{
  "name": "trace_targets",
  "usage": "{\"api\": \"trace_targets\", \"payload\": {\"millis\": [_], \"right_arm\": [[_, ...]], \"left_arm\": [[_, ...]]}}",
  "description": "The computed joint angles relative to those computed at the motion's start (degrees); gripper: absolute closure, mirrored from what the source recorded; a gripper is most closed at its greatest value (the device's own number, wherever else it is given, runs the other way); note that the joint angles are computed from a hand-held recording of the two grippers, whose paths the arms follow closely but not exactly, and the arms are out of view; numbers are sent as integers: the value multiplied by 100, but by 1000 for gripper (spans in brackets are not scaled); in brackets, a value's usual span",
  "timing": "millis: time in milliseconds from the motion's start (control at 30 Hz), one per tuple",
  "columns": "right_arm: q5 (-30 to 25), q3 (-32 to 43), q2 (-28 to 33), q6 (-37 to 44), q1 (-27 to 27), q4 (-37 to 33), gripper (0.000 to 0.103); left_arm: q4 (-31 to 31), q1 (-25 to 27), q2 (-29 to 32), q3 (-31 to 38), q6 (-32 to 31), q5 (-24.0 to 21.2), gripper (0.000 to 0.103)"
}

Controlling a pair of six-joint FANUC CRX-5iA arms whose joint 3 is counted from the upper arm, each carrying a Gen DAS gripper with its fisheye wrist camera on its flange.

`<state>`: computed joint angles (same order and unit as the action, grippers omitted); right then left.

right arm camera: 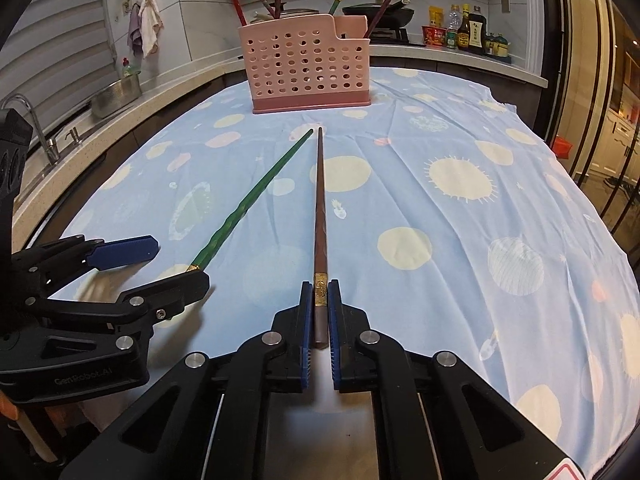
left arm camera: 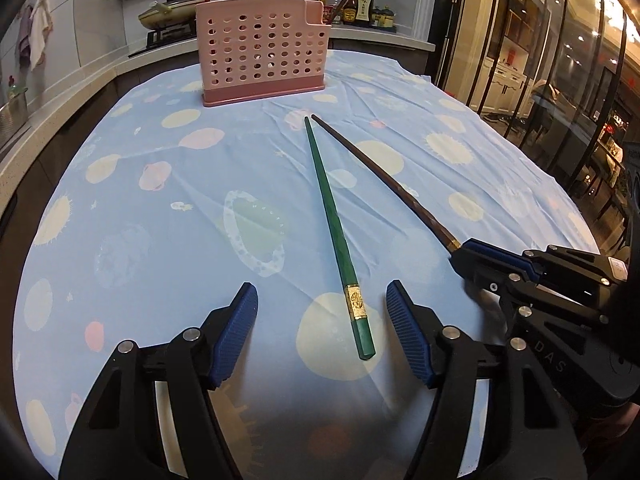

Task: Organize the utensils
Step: 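Grasp the dark-brown chopstick with the right gripper while the left gripper grasps the green chopstick, then lift both held chopsticks and carry them over the pink holder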

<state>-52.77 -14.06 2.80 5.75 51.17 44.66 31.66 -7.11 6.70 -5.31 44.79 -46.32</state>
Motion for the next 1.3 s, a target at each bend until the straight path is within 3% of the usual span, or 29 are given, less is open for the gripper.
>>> {"api": "trace_targets", "payload": {"millis": [133, 300, 433, 733, 1300], "right_arm": [[31, -40, -52, -52, 14, -25, 96], [78, -100, -129, -105, 21, -58, 96], [72, -131, -169, -134, 39, -52, 96], [71, -247, -398, -392, 97, 252, 96], [355, -212, -824, -822, -246, 1583, 96]], "left_arm": [[93, -20, -48, -120, -170, 150, 52], [282, 35, -47, -161, -346, 62, 80], [394, 83, -22, -144, -409, -117, 95], [613, 198, -161, -190, -441, -274, 95], [1618, 259, -361, 5, -976, 181, 95]]}}
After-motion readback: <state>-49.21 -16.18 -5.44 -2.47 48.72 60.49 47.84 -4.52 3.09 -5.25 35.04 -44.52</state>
